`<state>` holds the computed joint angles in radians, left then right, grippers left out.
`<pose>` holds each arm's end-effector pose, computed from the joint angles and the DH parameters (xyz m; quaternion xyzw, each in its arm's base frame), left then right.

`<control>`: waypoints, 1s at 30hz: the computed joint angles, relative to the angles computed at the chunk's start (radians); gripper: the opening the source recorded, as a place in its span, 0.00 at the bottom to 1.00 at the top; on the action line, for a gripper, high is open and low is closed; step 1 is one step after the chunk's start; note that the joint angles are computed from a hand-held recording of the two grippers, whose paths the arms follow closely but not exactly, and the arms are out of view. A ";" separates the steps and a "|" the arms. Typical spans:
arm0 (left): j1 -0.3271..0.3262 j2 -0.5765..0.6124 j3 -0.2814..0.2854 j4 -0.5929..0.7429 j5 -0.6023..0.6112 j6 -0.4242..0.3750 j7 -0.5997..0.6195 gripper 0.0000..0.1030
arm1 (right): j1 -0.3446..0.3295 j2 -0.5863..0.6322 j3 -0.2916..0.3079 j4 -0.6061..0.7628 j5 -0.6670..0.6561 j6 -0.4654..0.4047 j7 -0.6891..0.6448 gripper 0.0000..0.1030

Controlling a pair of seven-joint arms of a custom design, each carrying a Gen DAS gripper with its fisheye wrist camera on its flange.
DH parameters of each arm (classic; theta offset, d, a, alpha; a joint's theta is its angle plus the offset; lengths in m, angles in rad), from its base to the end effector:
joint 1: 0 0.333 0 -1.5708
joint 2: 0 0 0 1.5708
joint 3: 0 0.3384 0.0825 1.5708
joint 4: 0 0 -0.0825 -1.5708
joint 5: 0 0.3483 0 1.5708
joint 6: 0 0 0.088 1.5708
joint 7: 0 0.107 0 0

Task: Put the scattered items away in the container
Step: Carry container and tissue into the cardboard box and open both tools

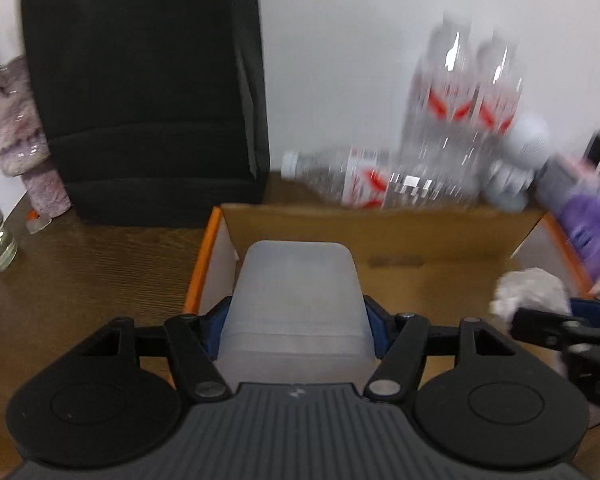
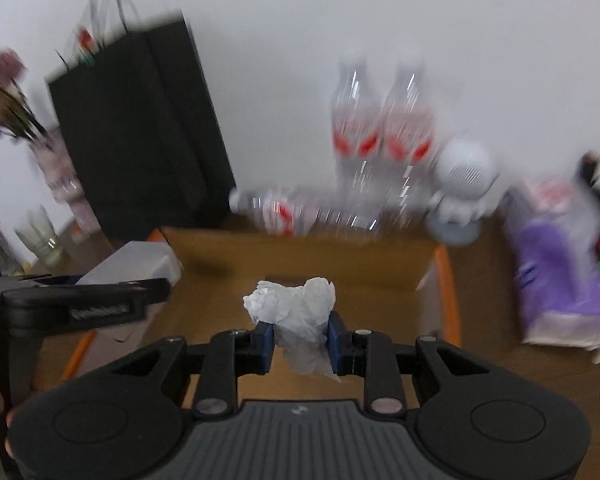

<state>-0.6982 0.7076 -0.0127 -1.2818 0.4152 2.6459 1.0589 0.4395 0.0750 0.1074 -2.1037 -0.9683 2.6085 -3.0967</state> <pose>0.5775 -0.5072 0.4373 -0.4809 0.8044 -0.2855 0.2004 0.4697 0.3052 0.4652 -0.5447 0.7543 -0.2441 0.2733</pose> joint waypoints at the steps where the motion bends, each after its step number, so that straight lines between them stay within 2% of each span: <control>1: -0.006 0.022 0.005 0.031 0.002 -0.026 0.003 0.65 | -0.004 0.044 0.001 0.030 0.033 0.004 -0.043 0.24; 4: 0.002 0.099 -0.012 0.156 -0.028 -0.119 0.040 0.65 | -0.005 0.139 -0.014 0.108 0.116 0.011 -0.126 0.24; 7: 0.007 0.171 -0.019 0.279 -0.057 -0.187 0.072 0.64 | -0.015 0.216 -0.035 0.175 0.207 0.074 -0.202 0.25; 8: -0.003 0.176 -0.005 0.290 -0.053 -0.196 0.054 0.65 | -0.018 0.235 -0.040 0.190 0.237 0.093 -0.231 0.26; 10: -0.004 0.198 -0.001 0.332 -0.059 -0.217 0.041 0.70 | -0.001 0.264 -0.064 0.222 0.266 0.079 -0.246 0.27; 13: 0.012 0.170 -0.011 0.287 -0.073 -0.171 0.039 0.76 | 0.018 0.283 -0.098 0.236 0.279 0.068 -0.226 0.33; 14: 0.015 0.154 -0.011 0.265 -0.072 -0.158 0.039 0.76 | 0.013 0.285 -0.097 0.233 0.301 0.081 -0.229 0.39; 17: 0.047 0.105 -0.046 0.197 -0.100 -0.113 0.086 0.85 | -0.020 0.262 -0.075 0.178 0.381 0.173 -0.289 0.42; 18: 0.054 0.079 -0.051 0.162 -0.110 -0.096 0.090 0.92 | -0.007 0.244 -0.090 0.158 0.371 0.190 -0.273 0.47; 19: 0.044 0.056 -0.034 0.134 -0.103 -0.085 0.069 1.00 | 0.017 0.227 -0.116 0.144 0.339 0.193 -0.232 0.52; 20: 0.034 0.032 -0.017 0.104 -0.088 -0.073 0.049 1.00 | 0.037 0.203 -0.138 0.126 0.303 0.191 -0.179 0.59; 21: 0.035 0.009 -0.018 0.078 -0.082 -0.067 0.049 1.00 | 0.049 0.175 -0.149 0.104 0.273 0.187 -0.127 0.61; 23: 0.038 -0.030 -0.029 0.042 -0.085 -0.076 0.047 1.00 | 0.047 0.126 -0.130 0.083 0.265 0.123 -0.094 0.61; 26: 0.052 -0.085 -0.070 0.001 -0.110 -0.128 0.068 1.00 | 0.030 0.073 -0.061 0.089 0.349 -0.044 -0.164 0.61; 28: 0.063 -0.135 -0.108 -0.051 -0.129 -0.158 0.113 1.00 | 0.027 0.045 -0.027 0.092 0.399 -0.121 -0.196 0.62; 30: 0.061 -0.184 -0.124 -0.112 -0.131 -0.169 0.123 1.00 | 0.037 0.013 -0.002 0.094 0.402 -0.195 -0.190 0.69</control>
